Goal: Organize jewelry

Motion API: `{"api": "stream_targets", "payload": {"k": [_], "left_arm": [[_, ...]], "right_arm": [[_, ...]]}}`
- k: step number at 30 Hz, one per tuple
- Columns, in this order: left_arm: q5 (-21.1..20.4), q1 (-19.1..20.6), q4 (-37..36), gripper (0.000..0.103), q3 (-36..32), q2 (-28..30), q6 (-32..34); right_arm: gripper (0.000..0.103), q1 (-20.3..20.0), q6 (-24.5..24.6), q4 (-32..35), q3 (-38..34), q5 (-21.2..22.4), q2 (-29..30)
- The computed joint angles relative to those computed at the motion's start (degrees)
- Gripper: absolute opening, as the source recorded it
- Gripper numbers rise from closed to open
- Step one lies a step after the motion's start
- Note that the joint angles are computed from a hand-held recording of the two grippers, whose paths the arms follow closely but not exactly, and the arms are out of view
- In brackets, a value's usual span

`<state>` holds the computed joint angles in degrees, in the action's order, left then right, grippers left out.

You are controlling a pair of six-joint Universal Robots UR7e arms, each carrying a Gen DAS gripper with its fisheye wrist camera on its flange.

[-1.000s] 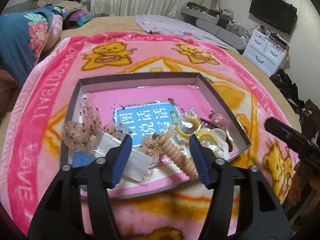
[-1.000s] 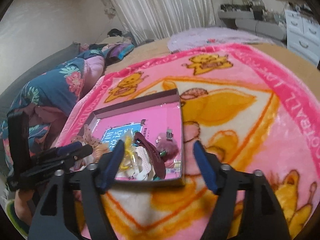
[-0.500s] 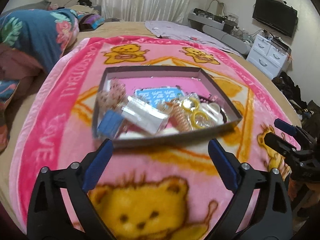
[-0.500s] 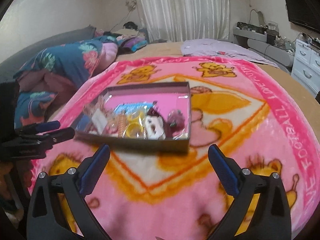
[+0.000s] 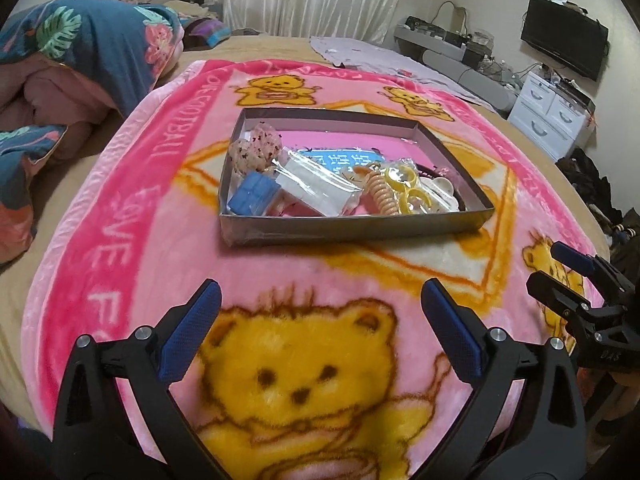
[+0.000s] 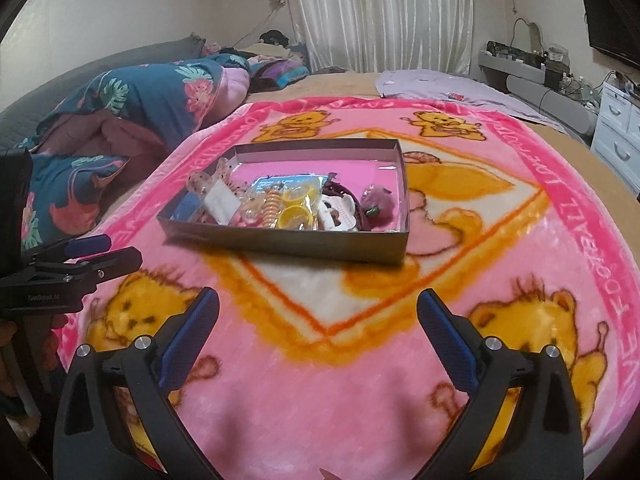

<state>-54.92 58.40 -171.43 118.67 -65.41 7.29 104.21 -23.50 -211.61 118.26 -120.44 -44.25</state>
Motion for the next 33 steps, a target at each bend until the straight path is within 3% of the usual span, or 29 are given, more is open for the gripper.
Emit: {"api": "stream_targets", "payload": {"k": [33], "left_arm": [[0.42,-0.58,-0.09,0.094,0.8,-1.18,-0.34]], "right_arm": [[0.099,0.43,0.26,-0.67,0.48,-0.14,-0.03]]}}
